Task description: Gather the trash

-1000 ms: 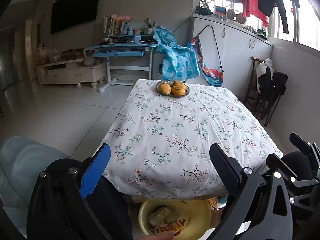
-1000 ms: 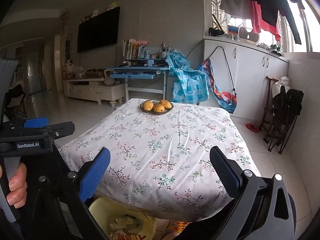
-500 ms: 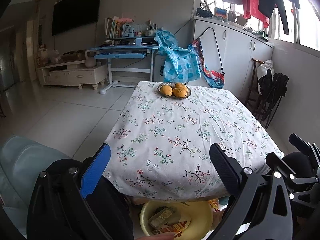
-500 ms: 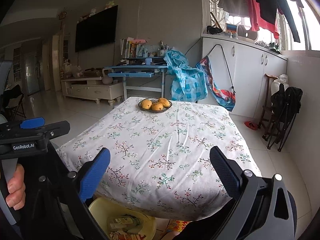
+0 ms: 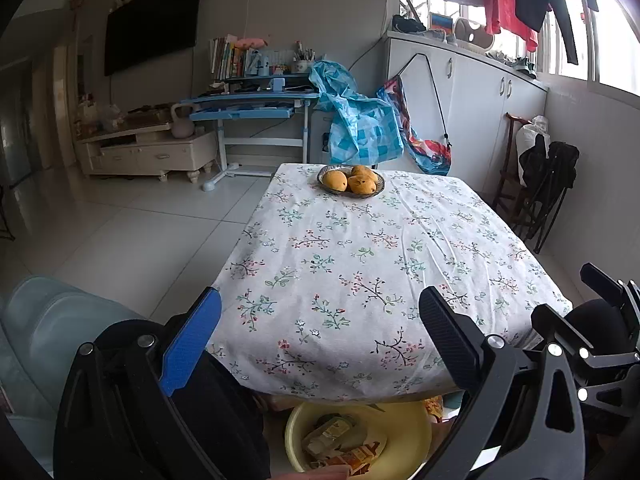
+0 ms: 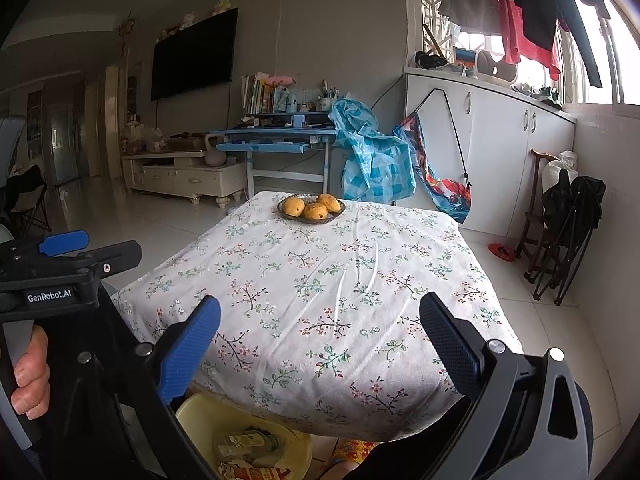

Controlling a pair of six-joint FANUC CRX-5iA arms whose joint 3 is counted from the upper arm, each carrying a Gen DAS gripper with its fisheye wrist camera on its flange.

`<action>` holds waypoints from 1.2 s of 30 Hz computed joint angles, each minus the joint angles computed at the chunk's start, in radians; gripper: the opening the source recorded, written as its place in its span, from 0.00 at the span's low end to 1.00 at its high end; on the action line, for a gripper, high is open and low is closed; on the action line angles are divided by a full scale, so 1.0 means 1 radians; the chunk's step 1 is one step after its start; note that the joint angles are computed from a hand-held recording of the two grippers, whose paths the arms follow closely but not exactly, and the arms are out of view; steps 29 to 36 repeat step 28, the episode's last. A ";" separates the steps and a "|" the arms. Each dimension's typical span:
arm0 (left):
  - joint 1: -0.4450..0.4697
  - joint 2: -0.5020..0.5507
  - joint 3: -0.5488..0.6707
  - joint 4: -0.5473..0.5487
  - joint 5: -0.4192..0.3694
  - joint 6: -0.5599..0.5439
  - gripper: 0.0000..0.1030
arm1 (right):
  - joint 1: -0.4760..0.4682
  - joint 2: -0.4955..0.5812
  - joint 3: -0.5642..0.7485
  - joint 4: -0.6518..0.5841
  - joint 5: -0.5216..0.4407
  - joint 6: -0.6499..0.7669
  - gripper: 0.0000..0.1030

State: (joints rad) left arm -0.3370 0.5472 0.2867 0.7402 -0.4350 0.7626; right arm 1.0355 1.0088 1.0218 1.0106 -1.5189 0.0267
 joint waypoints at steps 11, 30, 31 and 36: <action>-0.006 -0.011 -0.043 0.074 0.058 -0.083 0.93 | 0.000 0.006 0.017 -0.008 -0.008 0.021 0.93; 0.008 0.006 0.029 -0.109 -0.019 0.040 0.93 | 0.001 -0.006 -0.002 -0.027 -0.004 0.030 0.93; 0.008 0.006 0.029 -0.109 -0.019 0.040 0.93 | 0.001 -0.006 -0.002 -0.027 -0.004 0.030 0.93; 0.008 0.006 0.029 -0.109 -0.019 0.040 0.93 | 0.001 -0.006 -0.002 -0.027 -0.004 0.030 0.93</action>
